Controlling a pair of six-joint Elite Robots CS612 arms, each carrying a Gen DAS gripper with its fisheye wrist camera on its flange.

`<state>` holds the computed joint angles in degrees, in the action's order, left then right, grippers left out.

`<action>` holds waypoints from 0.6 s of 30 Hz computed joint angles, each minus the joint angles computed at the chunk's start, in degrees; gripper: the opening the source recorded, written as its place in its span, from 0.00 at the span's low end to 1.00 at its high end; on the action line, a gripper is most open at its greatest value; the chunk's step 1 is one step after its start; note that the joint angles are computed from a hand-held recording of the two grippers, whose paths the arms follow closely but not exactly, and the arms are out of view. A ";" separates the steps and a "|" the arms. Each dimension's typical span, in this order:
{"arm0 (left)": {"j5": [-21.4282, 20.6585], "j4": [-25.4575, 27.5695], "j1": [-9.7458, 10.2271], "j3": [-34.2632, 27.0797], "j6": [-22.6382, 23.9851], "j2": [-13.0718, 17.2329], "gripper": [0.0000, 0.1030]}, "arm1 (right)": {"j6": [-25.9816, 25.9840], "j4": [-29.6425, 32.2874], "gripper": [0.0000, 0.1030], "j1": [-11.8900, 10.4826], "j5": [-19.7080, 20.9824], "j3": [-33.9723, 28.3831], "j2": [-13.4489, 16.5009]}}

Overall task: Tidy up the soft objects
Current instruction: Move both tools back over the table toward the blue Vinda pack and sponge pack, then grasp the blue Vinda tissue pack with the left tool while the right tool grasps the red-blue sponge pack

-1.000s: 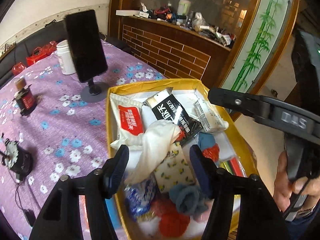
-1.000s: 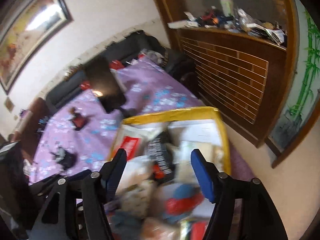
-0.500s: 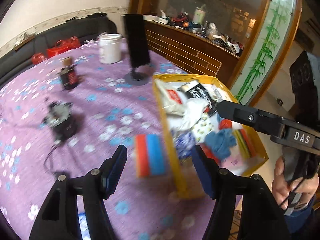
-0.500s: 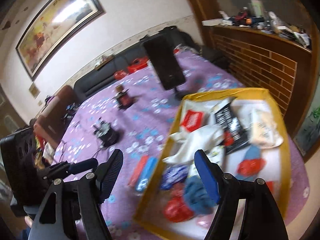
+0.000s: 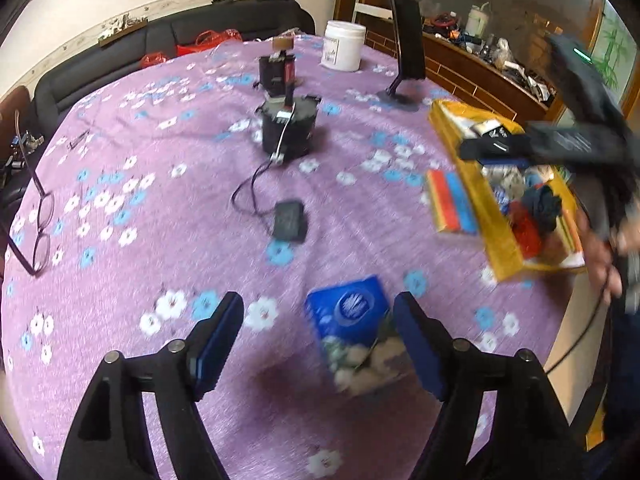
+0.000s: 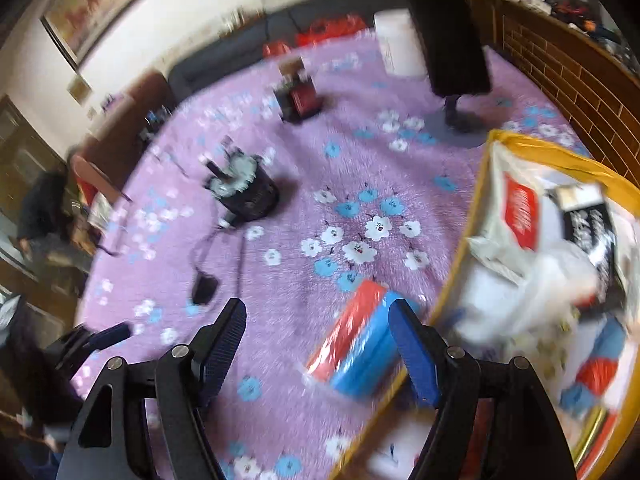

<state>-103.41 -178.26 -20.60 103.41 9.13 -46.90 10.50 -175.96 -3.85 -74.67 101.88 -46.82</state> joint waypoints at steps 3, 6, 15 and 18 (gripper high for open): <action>-1.10 1.24 0.48 0.28 0.21 0.12 0.78 | -1.39 7.99 0.76 1.47 -7.04 -5.26 2.09; -2.17 2.35 0.68 0.89 2.13 -0.05 0.78 | -1.35 12.45 0.76 1.63 -8.30 -7.92 3.39; -4.45 3.91 1.46 1.14 3.72 -0.23 0.78 | -1.34 17.27 0.76 0.60 9.68 -6.93 2.88; -5.21 4.57 1.61 1.00 3.42 -0.20 0.79 | -2.00 7.12 0.76 0.75 12.78 -2.60 0.60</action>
